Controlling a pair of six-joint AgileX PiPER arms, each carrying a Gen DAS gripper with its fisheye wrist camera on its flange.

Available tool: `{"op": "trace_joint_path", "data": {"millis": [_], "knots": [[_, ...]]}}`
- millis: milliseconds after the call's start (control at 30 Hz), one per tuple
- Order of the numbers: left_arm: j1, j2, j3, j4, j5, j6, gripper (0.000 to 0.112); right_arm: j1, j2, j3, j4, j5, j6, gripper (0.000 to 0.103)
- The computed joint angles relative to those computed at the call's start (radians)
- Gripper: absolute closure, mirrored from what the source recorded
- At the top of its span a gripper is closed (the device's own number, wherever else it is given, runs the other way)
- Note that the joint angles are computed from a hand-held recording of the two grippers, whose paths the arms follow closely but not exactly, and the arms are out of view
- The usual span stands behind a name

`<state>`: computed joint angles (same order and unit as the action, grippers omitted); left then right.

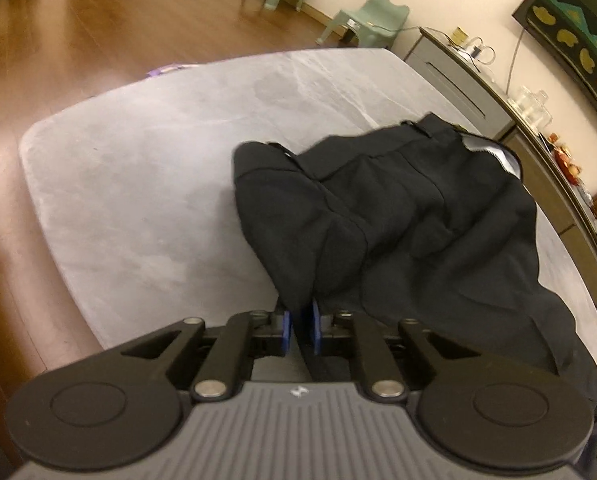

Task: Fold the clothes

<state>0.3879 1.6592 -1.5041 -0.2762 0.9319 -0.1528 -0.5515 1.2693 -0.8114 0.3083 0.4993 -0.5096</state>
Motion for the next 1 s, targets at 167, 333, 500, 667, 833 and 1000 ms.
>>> {"op": "trace_joint_path", "data": {"millis": [167, 333, 500, 667, 833, 1000], "knots": [[0.042, -0.055, 0.033, -0.003, -0.032, -0.082, 0.086, -0.062, -0.097, 0.036, -0.242, 0.046, 0.111, 0.046], [0.018, -0.158, 0.087, 0.015, -0.131, -0.114, 0.084, -0.094, -0.265, 0.158, -0.278, -0.185, 0.196, 0.04], [-0.12, -0.091, 0.06, -0.086, -0.103, 0.184, 0.074, -0.036, -0.252, 0.147, 0.221, -0.257, -0.181, 0.026], [-0.305, 0.042, -0.01, 0.131, -0.089, 0.094, 0.076, 0.04, 0.062, -0.053, 0.272, -0.083, -0.208, 0.033], [-0.386, 0.151, -0.143, 0.304, -0.08, -0.053, 0.076, 0.059, 0.243, -0.19, 0.018, -0.023, -0.028, 0.043], [-0.429, 0.303, -0.356, 0.432, -0.008, -0.144, 0.072, 0.054, 0.367, -0.33, -0.147, -0.059, 0.127, 0.042]]}}
